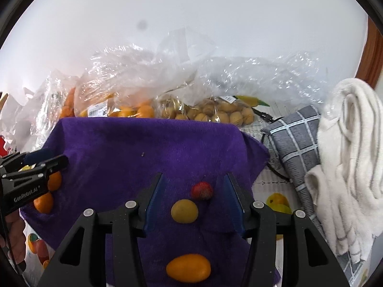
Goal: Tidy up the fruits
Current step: 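Open both grippers to drop the fruits onto the purple towel, then move both grippers back to the loose oranges on the sheet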
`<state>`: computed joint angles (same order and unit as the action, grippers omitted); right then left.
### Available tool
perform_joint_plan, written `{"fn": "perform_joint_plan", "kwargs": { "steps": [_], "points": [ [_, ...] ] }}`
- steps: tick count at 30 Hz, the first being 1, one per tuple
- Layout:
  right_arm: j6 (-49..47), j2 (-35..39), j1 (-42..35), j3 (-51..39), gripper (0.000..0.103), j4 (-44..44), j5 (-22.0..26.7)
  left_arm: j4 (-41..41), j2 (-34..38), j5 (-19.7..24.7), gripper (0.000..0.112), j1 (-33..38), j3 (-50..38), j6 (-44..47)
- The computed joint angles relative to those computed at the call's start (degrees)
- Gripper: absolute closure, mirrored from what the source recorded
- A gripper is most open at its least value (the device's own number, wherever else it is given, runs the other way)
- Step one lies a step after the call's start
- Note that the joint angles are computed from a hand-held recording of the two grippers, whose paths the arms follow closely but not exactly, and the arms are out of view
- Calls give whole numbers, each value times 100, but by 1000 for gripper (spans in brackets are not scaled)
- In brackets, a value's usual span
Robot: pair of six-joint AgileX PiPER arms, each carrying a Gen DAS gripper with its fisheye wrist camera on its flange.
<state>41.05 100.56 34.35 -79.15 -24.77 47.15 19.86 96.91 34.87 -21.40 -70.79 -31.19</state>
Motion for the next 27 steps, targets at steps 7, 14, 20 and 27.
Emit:
{"fn": "perform_joint_plan", "kwargs": {
  "steps": [7, 14, 20, 27],
  "points": [
    [900, -832, 469, 536, 53, -597, 373, 10, -973, 36, 64, -290, 277, -34],
    [1237, -1729, 952, 1039, 53, -713, 768, -758, -2075, 94, 64, -233, 1132, 456],
    [1671, -2137, 1514, 1455, 53, -722, 940, -512, -2907, 217, 64, -41, 2112, 3],
    [2429, -2274, 2455, 1957, 53, -1117, 1106, 353, -3858, 513, 64, -259, 3229, -1203]
  ]
}}
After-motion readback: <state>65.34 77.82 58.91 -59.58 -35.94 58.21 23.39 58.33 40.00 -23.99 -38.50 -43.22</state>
